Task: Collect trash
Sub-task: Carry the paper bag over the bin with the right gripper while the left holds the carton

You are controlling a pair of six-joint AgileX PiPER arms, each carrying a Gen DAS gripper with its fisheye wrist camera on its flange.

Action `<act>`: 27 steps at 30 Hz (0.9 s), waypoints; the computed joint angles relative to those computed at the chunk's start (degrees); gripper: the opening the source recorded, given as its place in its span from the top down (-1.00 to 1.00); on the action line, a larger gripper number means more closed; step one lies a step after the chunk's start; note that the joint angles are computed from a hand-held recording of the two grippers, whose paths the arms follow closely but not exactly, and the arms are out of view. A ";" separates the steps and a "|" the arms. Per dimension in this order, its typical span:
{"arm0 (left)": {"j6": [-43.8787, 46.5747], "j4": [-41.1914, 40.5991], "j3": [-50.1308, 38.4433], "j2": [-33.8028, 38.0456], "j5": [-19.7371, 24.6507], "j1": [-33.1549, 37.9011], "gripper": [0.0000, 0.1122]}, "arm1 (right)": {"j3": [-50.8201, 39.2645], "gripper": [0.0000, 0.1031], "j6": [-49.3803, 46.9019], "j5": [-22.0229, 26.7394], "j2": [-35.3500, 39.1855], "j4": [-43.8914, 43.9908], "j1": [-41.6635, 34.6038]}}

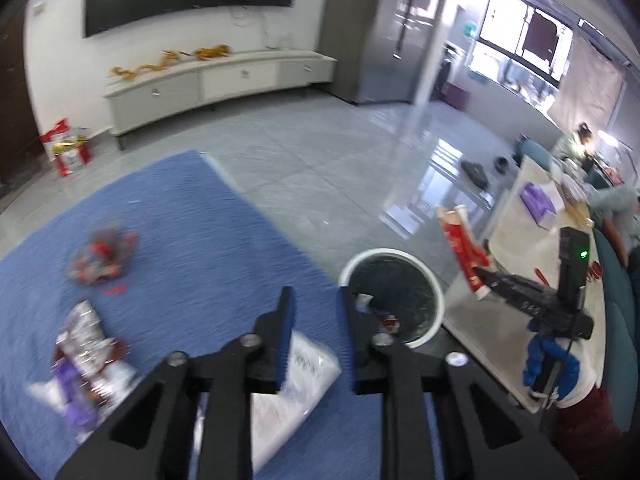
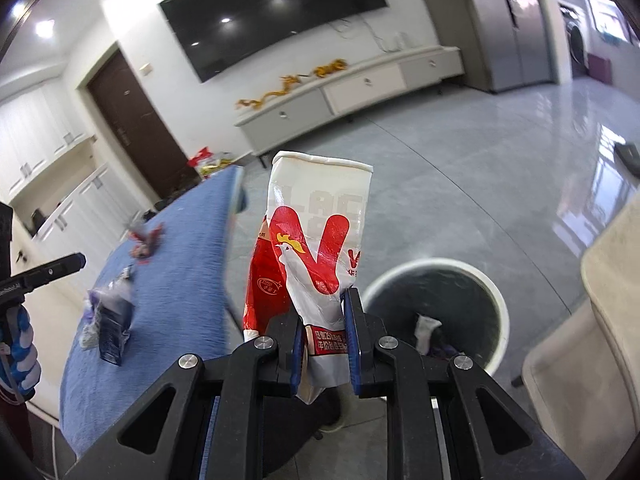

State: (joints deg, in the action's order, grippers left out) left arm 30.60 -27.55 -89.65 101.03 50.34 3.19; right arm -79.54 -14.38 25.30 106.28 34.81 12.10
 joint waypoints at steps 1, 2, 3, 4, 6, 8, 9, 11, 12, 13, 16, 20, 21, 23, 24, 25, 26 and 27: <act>-0.82 0.37 -1.30 1.43 0.23 -1.26 0.79 | 0.35 0.65 -0.96 -0.15 0.51 1.08 -0.68; -1.72 1.28 -2.15 2.62 0.10 -2.68 0.81 | 0.85 0.65 -2.24 -0.31 1.03 2.50 -1.44; -2.11 1.89 -2.60 3.35 0.07 -3.40 0.81 | 0.61 0.65 -2.41 -0.23 1.67 2.95 -1.82; -1.49 1.63 -2.60 3.82 0.30 -3.67 0.81 | 0.90 0.65 -3.50 -0.25 2.04 4.16 -2.40; -0.15 1.22 -2.03 3.78 1.17 -3.80 0.78 | 2.37 0.65 -6.86 -0.49 2.43 7.41 -3.55; 1.05 1.72 -1.43 3.28 1.41 -3.48 0.77 | 2.18 0.65 -7.78 -0.27 3.20 8.14 -3.85; 1.56 2.87 -0.55 2.54 1.14 -3.34 0.70 | 1.90 0.65 -8.60 -0.09 3.75 8.83 -4.04; 2.31 5.00 1.59 1.12 0.43 -3.26 0.18 | 1.47 0.65 -9.98 0.24 4.44 10.31 -4.25; 2.85 5.72 3.09 0.14 -0.23 -2.96 -0.18 | 1.89 0.65 -11.20 0.27 4.35 11.48 -4.50; 3.83 6.26 5.13 -1.04 -1.43 -2.38 -0.25 | 2.46 0.65 -13.33 0.19 4.45 13.35 -4.92; 6.04 9.31 8.48 -2.69 -1.79 -0.92 -0.26 | 2.63 0.65 -15.92 0.72 4.75 15.80 -5.67; 6.38 13.73 10.59 -1.98 -1.55 -0.92 -0.26 | 3.67 0.65 -18.51 1.01 4.88 18.48 -6.55; 6.28 14.79 10.86 -1.38 -1.60 -1.21 -0.26 | 3.76 0.65 -19.01 1.13 5.00 18.89 -6.83; 4.56 18.04 11.24 -0.23 -2.55 -2.28 -0.26 | 3.95 0.65 -19.15 1.20 5.01 18.99 -7.04; 3.75 19.20 11.63 0.26 -3.34 -2.67 -0.26 | 3.77 0.65 -18.59 1.31 4.98 18.54 -7.00; 2.83 20.32 11.88 0.91 -4.15 -2.98 -0.25 | 3.68 0.65 -18.37 1.39 4.99 18.32 -7.04; 1.58 21.60 11.82 1.72 -4.76 -3.31 -0.19 | 3.67 0.65 -18.34 1.40 4.97 18.29 -7.07; 1.15 22.05 11.98 2.11 -5.41 -3.44 0.13 | 3.59 0.65 -18.14 1.46 4.98 18.07 -7.10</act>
